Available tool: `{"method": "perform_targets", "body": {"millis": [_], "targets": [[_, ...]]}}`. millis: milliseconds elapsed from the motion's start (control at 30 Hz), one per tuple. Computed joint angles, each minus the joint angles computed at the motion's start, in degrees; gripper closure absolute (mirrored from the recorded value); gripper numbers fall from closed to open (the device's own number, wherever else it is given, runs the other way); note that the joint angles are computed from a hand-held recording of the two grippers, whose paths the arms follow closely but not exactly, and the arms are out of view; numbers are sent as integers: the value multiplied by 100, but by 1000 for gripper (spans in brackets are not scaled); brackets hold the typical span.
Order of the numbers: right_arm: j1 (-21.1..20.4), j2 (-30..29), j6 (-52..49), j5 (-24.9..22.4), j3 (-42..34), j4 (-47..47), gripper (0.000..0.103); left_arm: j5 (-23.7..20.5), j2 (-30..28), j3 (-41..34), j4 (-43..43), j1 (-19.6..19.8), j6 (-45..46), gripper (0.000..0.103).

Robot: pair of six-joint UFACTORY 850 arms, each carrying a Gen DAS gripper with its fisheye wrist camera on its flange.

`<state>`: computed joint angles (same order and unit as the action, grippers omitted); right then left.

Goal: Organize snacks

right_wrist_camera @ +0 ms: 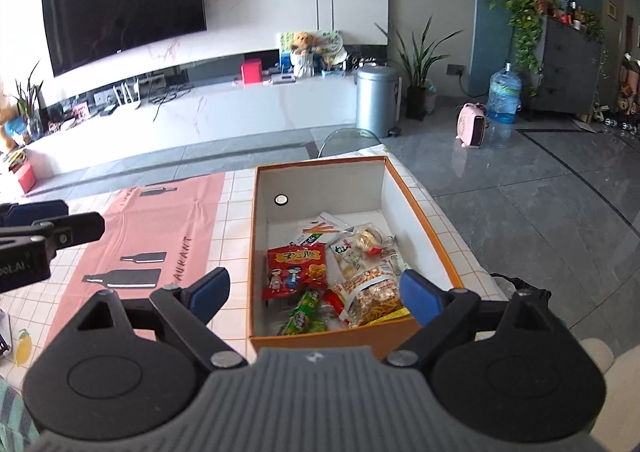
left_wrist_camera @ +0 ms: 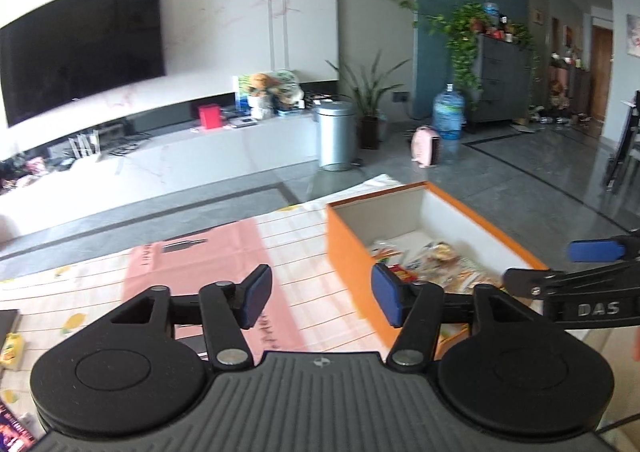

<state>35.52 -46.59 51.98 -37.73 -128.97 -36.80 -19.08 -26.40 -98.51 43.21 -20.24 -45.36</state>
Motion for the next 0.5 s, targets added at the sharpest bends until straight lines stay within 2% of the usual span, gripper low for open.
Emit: {"method": "perform_targets", "body": {"millis": [67, 267, 367, 500], "targets": [[103, 142, 463, 82, 280, -400, 13, -85, 119, 221, 769, -46, -736, 24], [347, 339, 1301, 39, 714, -1098, 9, -331, 362, 670, 1919, -98, -2123, 17], [446, 365, 1524, -67, 812, -1354, 7, -329, 511, 908, 2141, -73, -2546, 13], [513, 360, 1750, -131, 868, -1524, 6, -253, 554, 1004, 1855, -29, -2306, 13]]}}
